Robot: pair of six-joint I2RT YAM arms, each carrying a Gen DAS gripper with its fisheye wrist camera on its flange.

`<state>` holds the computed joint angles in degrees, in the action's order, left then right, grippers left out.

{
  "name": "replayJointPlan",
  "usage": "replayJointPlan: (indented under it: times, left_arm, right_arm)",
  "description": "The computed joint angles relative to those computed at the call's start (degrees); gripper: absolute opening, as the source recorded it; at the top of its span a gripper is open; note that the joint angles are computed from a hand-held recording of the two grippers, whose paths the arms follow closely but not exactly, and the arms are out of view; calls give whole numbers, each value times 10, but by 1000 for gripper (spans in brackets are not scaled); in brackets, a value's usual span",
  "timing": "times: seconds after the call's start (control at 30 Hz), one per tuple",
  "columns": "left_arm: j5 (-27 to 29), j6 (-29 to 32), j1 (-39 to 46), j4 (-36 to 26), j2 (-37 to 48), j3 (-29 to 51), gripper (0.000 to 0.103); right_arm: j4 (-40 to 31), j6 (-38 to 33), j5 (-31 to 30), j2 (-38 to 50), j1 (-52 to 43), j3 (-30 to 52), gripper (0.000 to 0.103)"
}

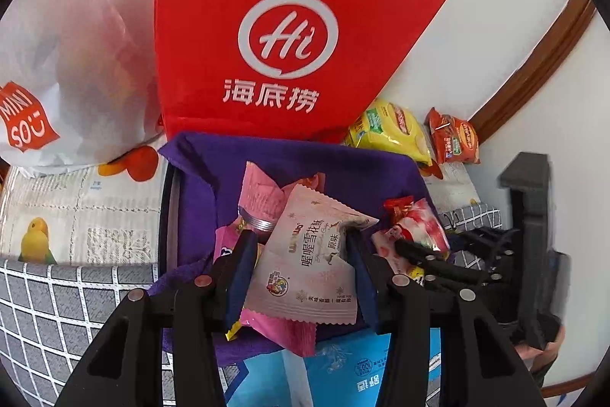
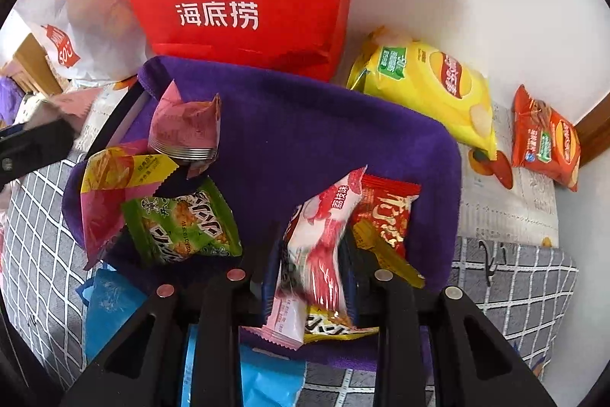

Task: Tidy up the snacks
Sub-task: 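Carry the lychee packet onto the towel and open the right gripper while the left carries the candy packet, then lower the pink-white candy packet onto the purple towel and open the left gripper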

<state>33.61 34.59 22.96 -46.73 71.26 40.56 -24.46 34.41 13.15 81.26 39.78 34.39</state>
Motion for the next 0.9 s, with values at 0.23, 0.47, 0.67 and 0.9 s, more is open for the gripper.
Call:
replayJointPlan:
  times: [0.23, 0.47, 0.67, 0.9]
  left_arm:
    - [-7, -32, -36, 34, 7, -24, 47]
    - [-9, -70, -70, 74, 14, -47, 47]
    - [8, -85, -75, 83, 19, -50, 47]
    - [10, -89, -65, 78, 20, -42, 52]
  right_arm:
    - [-57, 18, 37, -113, 6, -8, 41]
    - [-71, 35, 27, -204, 7, -18, 45]
    - [-78, 53, 38, -212, 13, -15, 45]
    - [-77, 64, 33, -239, 12, -21, 45]
